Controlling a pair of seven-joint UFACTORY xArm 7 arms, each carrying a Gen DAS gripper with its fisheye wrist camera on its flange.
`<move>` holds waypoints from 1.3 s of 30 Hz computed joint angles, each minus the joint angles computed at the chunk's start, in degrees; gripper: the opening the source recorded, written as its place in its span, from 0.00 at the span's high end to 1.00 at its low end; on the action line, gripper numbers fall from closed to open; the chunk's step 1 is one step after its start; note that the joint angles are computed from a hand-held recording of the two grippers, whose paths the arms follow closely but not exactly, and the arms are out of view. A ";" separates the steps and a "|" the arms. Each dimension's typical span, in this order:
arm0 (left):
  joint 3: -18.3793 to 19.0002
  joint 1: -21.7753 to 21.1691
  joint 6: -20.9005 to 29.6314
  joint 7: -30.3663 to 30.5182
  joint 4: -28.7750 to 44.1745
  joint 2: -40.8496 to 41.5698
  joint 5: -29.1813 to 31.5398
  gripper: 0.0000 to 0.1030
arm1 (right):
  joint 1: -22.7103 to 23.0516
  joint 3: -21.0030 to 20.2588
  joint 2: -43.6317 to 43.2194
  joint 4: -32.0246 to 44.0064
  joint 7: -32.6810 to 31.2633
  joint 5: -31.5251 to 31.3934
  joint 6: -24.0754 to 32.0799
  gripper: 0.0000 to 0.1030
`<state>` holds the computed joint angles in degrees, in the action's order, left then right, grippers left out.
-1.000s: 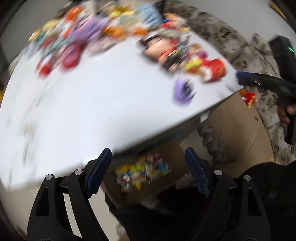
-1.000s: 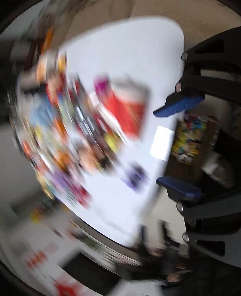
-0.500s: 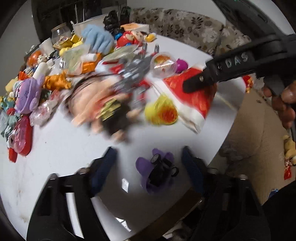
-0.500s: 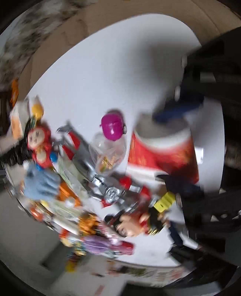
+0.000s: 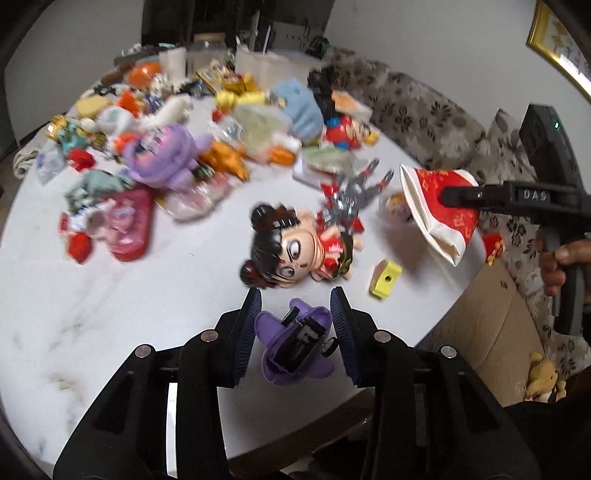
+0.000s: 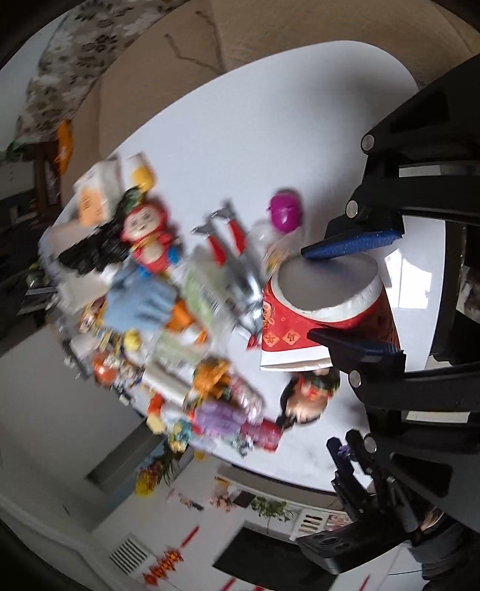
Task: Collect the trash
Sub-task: 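Grasp the purple toy car with the left gripper while the right gripper grasps the red paper cup, then drop the purple car and red cup into the cardboard box, then grasp the cartoon boy doll with the left gripper while the right gripper grasps the yellow block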
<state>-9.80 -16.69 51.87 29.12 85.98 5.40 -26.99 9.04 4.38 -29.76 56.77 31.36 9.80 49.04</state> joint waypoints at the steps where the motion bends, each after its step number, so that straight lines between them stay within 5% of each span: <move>1: 0.17 0.36 0.53 0.75 -0.52 -1.26 -0.54 0.62 | 0.78 -0.42 -0.36 0.25 -1.17 0.73 -0.02 0.63; 14: 3.25 0.03 15.41 8.45 -13.74 -16.37 1.05 0.62 | 11.59 0.55 -4.38 -1.58 -15.77 11.68 14.97 0.60; 17: 2.88 -0.27 14.94 7.61 -17.87 -15.94 3.31 0.49 | 11.99 1.96 -3.16 -4.45 -16.81 12.23 15.41 0.54; 18: 2.66 -0.39 14.30 7.09 -19.18 -15.83 4.10 0.35 | 11.91 2.91 -2.77 -5.74 -16.76 11.58 14.92 0.48; 19: 2.43 -0.49 13.56 6.50 -20.43 -15.26 5.06 0.32 | 11.78 3.71 -2.90 -6.97 -16.54 10.93 13.80 0.48; 28: 3.11 0.42 15.26 5.56 -17.41 -10.13 5.90 0.29 | 7.40 7.15 -2.74 -5.08 -10.24 0.11 6.05 0.41; 34: 2.53 0.40 6.04 3.58 -12.60 -8.99 2.19 0.20 | 3.91 10.07 3.61 -3.23 -4.98 -11.24 -3.12 0.41; 39: 1.69 -0.09 3.97 4.66 -7.91 -5.31 1.40 0.20 | 3.97 9.55 8.41 -2.58 -3.82 -16.36 -7.94 0.43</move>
<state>-8.11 -16.78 55.83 33.78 78.07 0.09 -25.59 13.01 13.93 -21.35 54.19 27.55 -6.56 41.10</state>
